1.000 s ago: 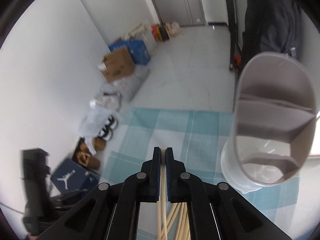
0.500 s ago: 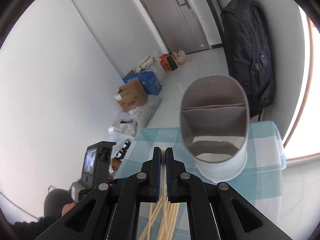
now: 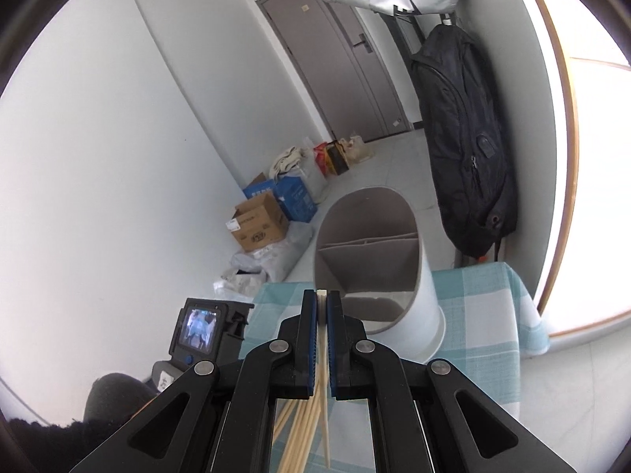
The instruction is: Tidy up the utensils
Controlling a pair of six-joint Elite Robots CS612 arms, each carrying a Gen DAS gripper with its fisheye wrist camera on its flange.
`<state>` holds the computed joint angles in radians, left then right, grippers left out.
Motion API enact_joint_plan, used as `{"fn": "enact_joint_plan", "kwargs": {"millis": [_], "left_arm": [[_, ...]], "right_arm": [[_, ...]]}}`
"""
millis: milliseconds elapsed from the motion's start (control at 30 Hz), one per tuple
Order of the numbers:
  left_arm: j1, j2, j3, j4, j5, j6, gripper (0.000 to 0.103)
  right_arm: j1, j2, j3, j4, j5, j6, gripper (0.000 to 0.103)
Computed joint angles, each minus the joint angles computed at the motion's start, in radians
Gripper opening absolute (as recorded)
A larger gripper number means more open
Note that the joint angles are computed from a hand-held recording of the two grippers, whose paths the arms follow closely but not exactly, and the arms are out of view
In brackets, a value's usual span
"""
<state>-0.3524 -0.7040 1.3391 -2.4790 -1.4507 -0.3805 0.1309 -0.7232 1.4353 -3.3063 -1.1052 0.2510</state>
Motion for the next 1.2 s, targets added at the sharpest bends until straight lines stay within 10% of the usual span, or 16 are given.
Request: {"fn": "enact_joint_plan", "kwargs": {"millis": [267, 500, 700, 1200], "left_arm": [[0.004, 0.007, -0.022, 0.013, -0.042, -0.004, 0.004], [0.022, -0.001, 0.008, -0.072, -0.103, -0.087, 0.002], [0.019, -0.047, 0.102, -0.337, -0.071, -0.128, 0.002], [0.009, -0.120, 0.195, -0.625, -0.101, -0.028, 0.002]], "right_arm": [[-0.008, 0.004, 0.004, -0.031, 0.007, 0.038, 0.004], [-0.008, 0.000, 0.017, -0.035, -0.020, 0.055, 0.004], [0.002, -0.003, 0.025, -0.054, -0.065, 0.045, 0.004], [0.031, -0.023, 0.018, -0.105, -0.118, 0.015, 0.004]]}}
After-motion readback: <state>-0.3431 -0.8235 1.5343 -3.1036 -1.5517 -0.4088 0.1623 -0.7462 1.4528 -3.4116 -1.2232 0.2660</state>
